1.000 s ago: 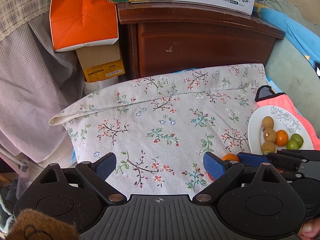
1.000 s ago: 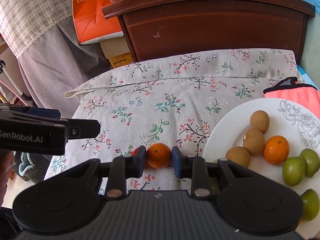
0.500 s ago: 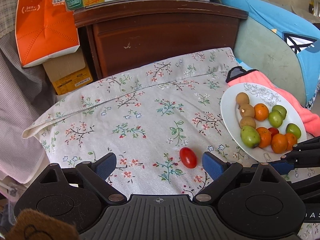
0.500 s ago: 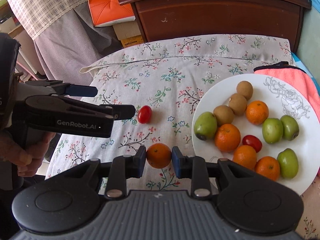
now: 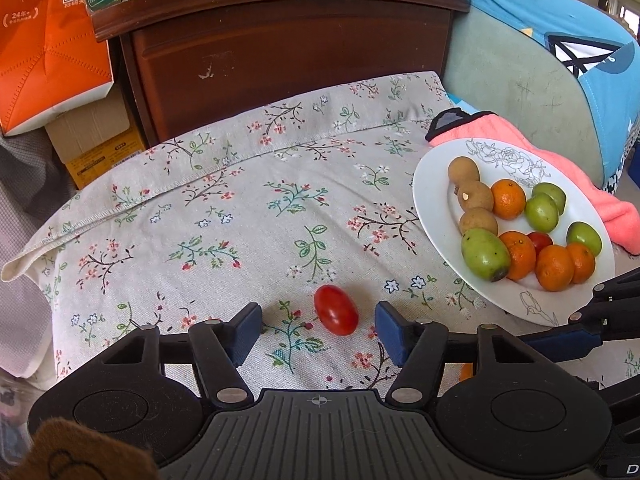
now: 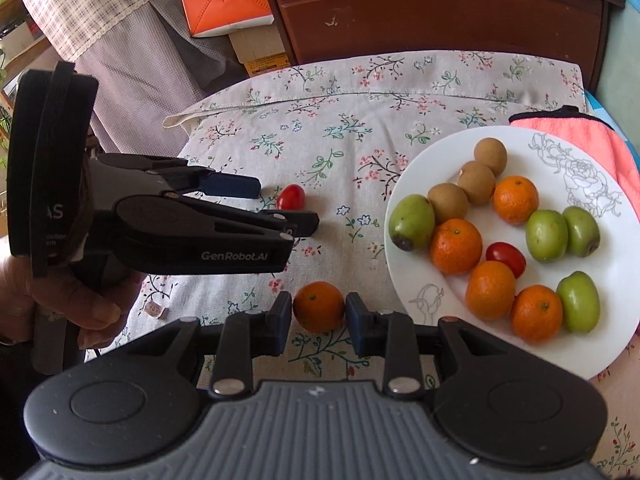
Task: Organize fruits
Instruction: 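Grasp the orange with the right gripper while the left gripper grasps the last cherry tomato, then carry the held orange and cherry tomato over the plate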
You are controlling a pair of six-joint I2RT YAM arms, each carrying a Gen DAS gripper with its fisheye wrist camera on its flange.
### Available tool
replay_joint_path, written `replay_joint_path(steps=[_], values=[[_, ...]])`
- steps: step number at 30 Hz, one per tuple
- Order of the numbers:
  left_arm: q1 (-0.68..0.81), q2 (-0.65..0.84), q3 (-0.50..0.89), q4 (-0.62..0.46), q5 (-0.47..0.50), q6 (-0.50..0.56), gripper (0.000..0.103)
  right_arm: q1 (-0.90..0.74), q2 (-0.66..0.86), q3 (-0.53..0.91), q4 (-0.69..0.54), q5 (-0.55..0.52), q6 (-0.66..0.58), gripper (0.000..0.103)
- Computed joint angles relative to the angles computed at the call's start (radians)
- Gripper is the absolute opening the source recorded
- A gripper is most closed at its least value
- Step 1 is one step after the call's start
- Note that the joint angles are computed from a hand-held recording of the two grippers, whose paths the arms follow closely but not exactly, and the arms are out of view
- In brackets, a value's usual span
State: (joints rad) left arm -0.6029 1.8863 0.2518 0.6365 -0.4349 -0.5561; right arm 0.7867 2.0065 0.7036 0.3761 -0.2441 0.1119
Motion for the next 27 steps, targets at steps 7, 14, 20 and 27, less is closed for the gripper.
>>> replay_joint_path(steps=[7, 14, 20, 27], values=[[0.000, 0.009, -0.002, 0.036, 0.004, 0.010, 0.035, 0.005, 0.013, 0.009, 0.000, 0.003, -0.008, 0.031], [0.009, -0.014, -0.006, 0.023, 0.024, -0.012, 0.019, 0.007, 0.022, 0.018, -0.010, 0.006, -0.012, 0.029], [0.013, -0.090, -0.004, -0.033, 0.022, -0.020, 0.019, -0.011, -0.020, -0.004, 0.008, -0.015, 0.003, 0.029], [0.017, -0.240, 0.008, -0.093, 0.014, -0.028, 0.019, -0.088, -0.117, -0.042, 0.045, -0.021, 0.048, 0.029]])
